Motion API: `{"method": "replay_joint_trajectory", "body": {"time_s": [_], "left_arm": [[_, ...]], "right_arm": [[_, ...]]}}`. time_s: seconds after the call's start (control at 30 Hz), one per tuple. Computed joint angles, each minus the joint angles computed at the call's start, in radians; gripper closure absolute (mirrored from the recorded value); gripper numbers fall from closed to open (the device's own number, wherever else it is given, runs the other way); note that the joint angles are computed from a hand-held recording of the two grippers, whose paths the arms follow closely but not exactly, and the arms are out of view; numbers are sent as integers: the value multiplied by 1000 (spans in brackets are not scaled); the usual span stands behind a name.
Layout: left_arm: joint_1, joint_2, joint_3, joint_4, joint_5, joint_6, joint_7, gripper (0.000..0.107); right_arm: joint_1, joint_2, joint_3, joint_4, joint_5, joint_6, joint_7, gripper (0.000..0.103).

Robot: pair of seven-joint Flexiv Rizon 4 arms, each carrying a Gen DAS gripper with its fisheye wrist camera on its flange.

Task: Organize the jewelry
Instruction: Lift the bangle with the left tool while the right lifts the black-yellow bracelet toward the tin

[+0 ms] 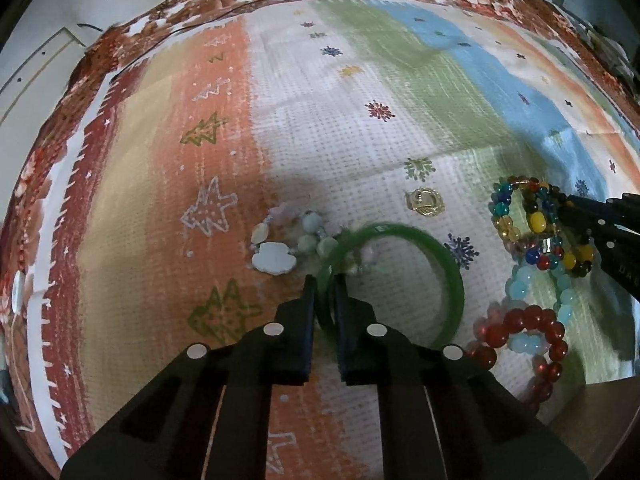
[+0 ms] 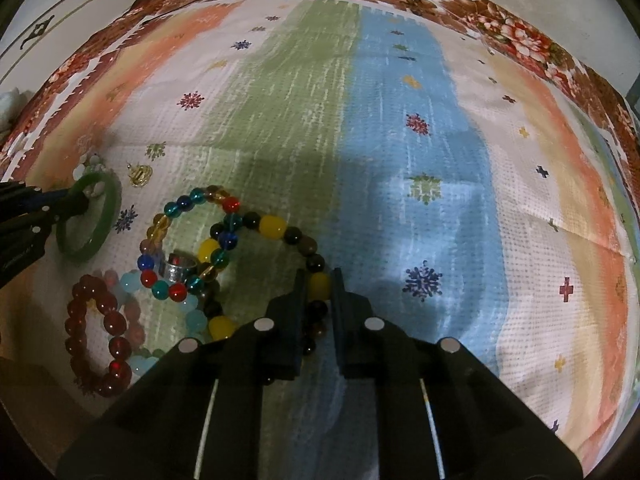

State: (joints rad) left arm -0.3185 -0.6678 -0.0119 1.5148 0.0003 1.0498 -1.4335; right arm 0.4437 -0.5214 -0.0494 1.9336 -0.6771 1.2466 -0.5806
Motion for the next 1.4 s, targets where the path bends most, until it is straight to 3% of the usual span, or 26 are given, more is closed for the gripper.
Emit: {"method": "replay_joint_trajectory", "body": {"time_s": [0.47, 0.9, 1.4], "left_arm": [[9, 44, -20, 33, -26, 17, -1, 100], [21, 119, -34, 118, -55, 87, -9, 99], [44, 239, -73, 254, -122, 175, 32, 99]], "right_arm": [[12, 69, -1, 32, -11, 35, 33, 90], [16, 169, 3, 101, -159, 61, 165, 90], [-24, 251, 67, 148, -284, 51, 281, 90]]}}
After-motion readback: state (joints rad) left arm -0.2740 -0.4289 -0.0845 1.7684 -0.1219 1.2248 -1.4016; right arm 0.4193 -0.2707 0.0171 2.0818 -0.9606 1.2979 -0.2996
